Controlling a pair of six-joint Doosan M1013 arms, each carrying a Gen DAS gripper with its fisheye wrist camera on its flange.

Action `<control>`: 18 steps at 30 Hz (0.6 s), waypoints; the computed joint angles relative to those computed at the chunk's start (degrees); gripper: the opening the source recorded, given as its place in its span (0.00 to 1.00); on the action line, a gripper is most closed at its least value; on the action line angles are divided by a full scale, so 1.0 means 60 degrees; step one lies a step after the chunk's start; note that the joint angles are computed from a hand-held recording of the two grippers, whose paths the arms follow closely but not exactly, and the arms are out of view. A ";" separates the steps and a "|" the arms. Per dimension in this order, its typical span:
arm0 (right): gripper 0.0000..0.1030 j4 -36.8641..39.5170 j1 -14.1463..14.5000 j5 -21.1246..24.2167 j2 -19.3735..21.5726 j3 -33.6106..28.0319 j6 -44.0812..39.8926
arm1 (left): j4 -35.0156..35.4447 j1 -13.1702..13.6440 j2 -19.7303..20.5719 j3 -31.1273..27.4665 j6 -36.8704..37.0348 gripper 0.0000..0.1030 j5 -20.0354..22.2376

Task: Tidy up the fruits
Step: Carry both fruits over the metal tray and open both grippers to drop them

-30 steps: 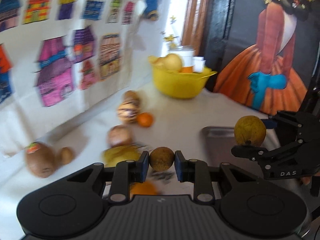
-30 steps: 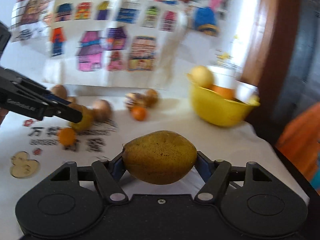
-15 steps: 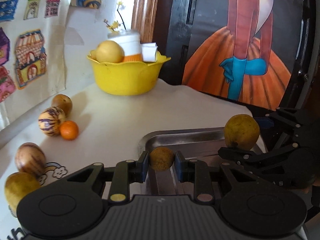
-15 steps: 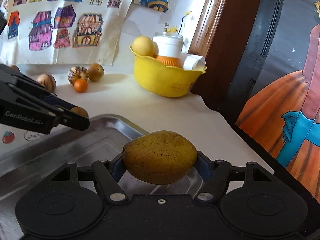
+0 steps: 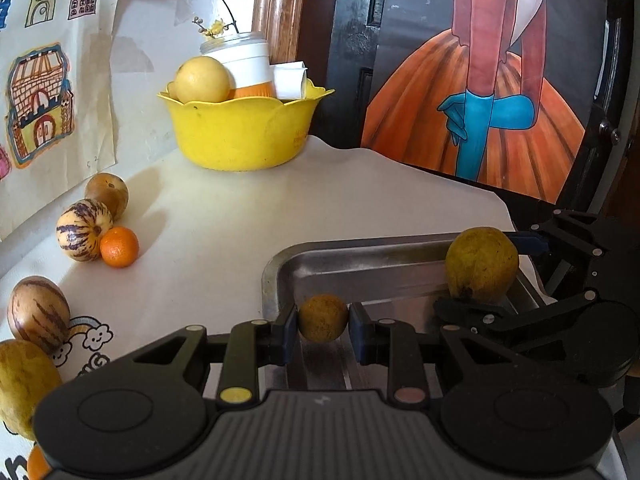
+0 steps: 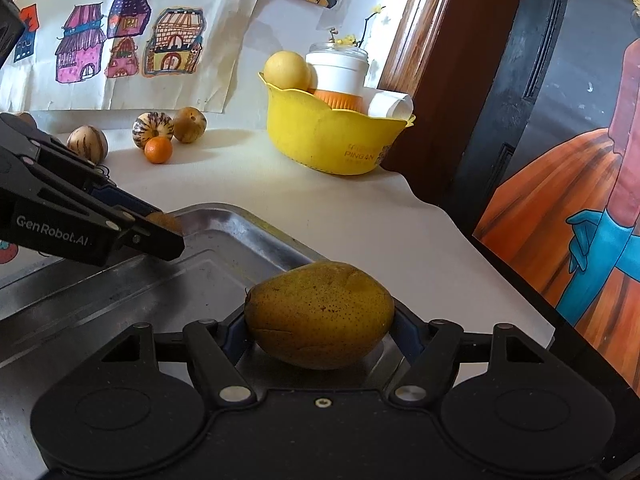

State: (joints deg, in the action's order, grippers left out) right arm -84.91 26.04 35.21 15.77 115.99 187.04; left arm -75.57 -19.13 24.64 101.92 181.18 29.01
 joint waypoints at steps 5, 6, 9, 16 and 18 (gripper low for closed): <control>0.72 -0.0117 0.0088 0.0147 0.0006 0.0038 0.0061 | -0.0032 -0.0008 -0.0037 0.0046 0.0087 0.36 -0.0039; 0.74 -0.0166 0.0111 0.0171 -0.0006 0.0061 0.0109 | -0.0088 0.0006 -0.0048 0.0059 0.0118 0.39 -0.0016; 0.80 -0.0541 0.0210 0.0354 -0.0061 0.0167 0.0549 | -0.0592 0.0045 -0.0144 0.0203 0.0407 0.60 -0.0131; 0.87 -0.0855 0.0501 0.0648 -0.0257 0.0357 0.1157 | -0.1570 0.0252 -0.0562 0.0649 0.0808 0.84 -0.0171; 0.90 -0.1109 0.0658 0.0815 -0.0346 0.0453 0.1649 | -0.1992 0.0313 -0.0741 0.0830 0.1105 0.88 -0.0223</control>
State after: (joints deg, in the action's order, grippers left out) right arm -91.56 29.98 40.10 13.69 118.71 196.93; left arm -87.52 -17.25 20.20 106.90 187.81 27.68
